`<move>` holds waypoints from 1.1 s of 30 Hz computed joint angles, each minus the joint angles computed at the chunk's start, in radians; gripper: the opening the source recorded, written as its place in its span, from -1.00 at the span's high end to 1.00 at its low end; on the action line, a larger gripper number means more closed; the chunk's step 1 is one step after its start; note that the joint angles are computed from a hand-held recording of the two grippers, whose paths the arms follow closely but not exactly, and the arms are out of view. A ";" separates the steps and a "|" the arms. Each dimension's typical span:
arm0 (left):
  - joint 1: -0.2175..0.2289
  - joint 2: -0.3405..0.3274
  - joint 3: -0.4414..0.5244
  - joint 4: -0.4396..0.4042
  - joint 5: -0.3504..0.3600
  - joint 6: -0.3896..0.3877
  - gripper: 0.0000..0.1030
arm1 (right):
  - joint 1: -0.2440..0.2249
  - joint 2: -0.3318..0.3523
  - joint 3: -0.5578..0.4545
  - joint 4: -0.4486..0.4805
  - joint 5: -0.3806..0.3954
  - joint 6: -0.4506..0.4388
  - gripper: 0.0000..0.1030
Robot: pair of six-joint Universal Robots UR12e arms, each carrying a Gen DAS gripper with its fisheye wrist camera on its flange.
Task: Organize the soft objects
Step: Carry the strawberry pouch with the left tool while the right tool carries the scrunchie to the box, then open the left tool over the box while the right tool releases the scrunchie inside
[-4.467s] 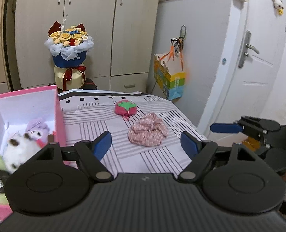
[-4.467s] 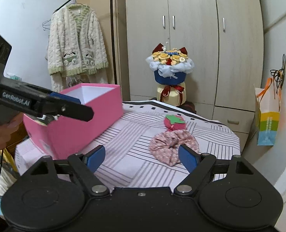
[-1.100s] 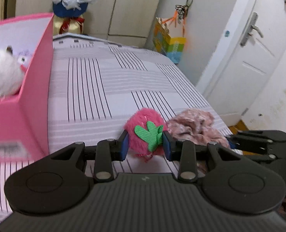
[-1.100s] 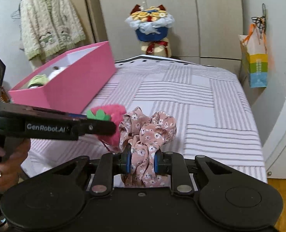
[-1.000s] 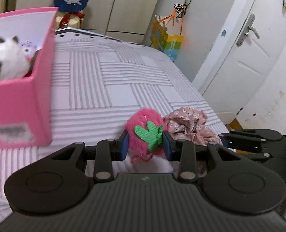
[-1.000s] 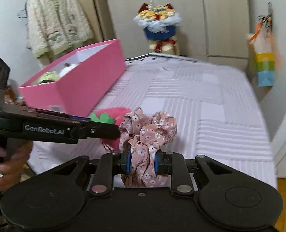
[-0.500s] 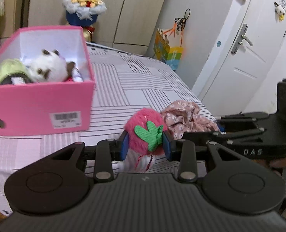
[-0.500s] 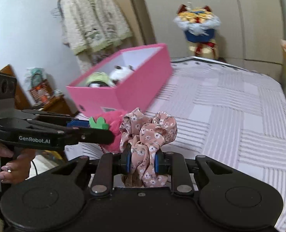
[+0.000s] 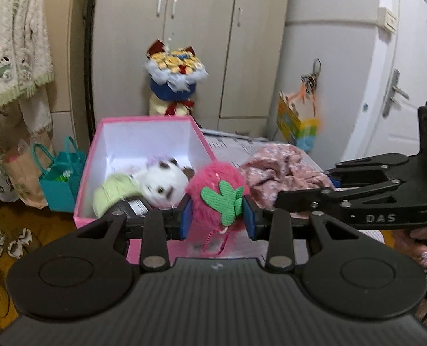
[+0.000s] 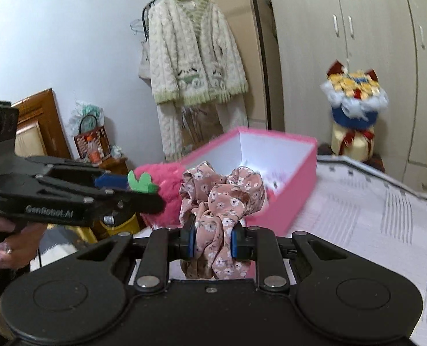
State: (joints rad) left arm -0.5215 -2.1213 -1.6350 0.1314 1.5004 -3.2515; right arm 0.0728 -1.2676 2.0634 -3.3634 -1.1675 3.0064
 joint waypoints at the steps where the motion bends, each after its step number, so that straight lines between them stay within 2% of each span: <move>1: 0.005 -0.005 0.009 0.004 0.000 -0.005 0.32 | 0.003 0.014 -0.021 -0.002 0.006 0.005 0.49; 5: 0.021 -0.037 0.059 0.022 0.036 -0.023 0.32 | 0.025 0.068 -0.090 -0.045 -0.035 0.013 0.50; 7: 0.032 -0.056 0.094 0.007 0.032 -0.050 0.32 | 0.037 0.097 -0.133 -0.049 -0.060 0.014 0.50; 9: 0.042 -0.080 0.138 -0.015 0.028 -0.085 0.32 | 0.052 0.125 -0.184 -0.003 -0.080 -0.013 0.50; 11: 0.042 -0.107 0.184 -0.035 0.063 -0.107 0.32 | 0.066 0.151 -0.230 0.030 -0.121 -0.042 0.50; 13: 0.047 -0.129 0.221 -0.059 0.078 -0.116 0.32 | 0.066 0.173 -0.272 0.066 -0.125 -0.051 0.50; 19: 0.081 -0.187 0.332 -0.193 0.006 -0.161 0.32 | 0.051 0.225 -0.363 0.171 -0.114 -0.073 0.48; 22: 0.092 -0.219 0.394 -0.293 -0.015 -0.180 0.32 | 0.048 0.259 -0.414 0.229 -0.112 -0.086 0.41; 26: 0.108 -0.267 0.483 -0.418 -0.029 -0.256 0.33 | 0.065 0.302 -0.480 0.315 -0.173 -0.148 0.41; 31: 0.110 -0.271 0.483 -0.444 -0.019 -0.294 0.35 | 0.073 0.322 -0.522 0.402 -0.213 -0.173 0.38; 32: 0.111 -0.270 0.480 -0.448 -0.027 -0.301 0.35 | 0.073 0.322 -0.521 0.397 -0.213 -0.177 0.34; 33: 0.110 -0.270 0.481 -0.450 -0.024 -0.294 0.35 | 0.071 0.322 -0.518 0.390 -0.208 -0.182 0.21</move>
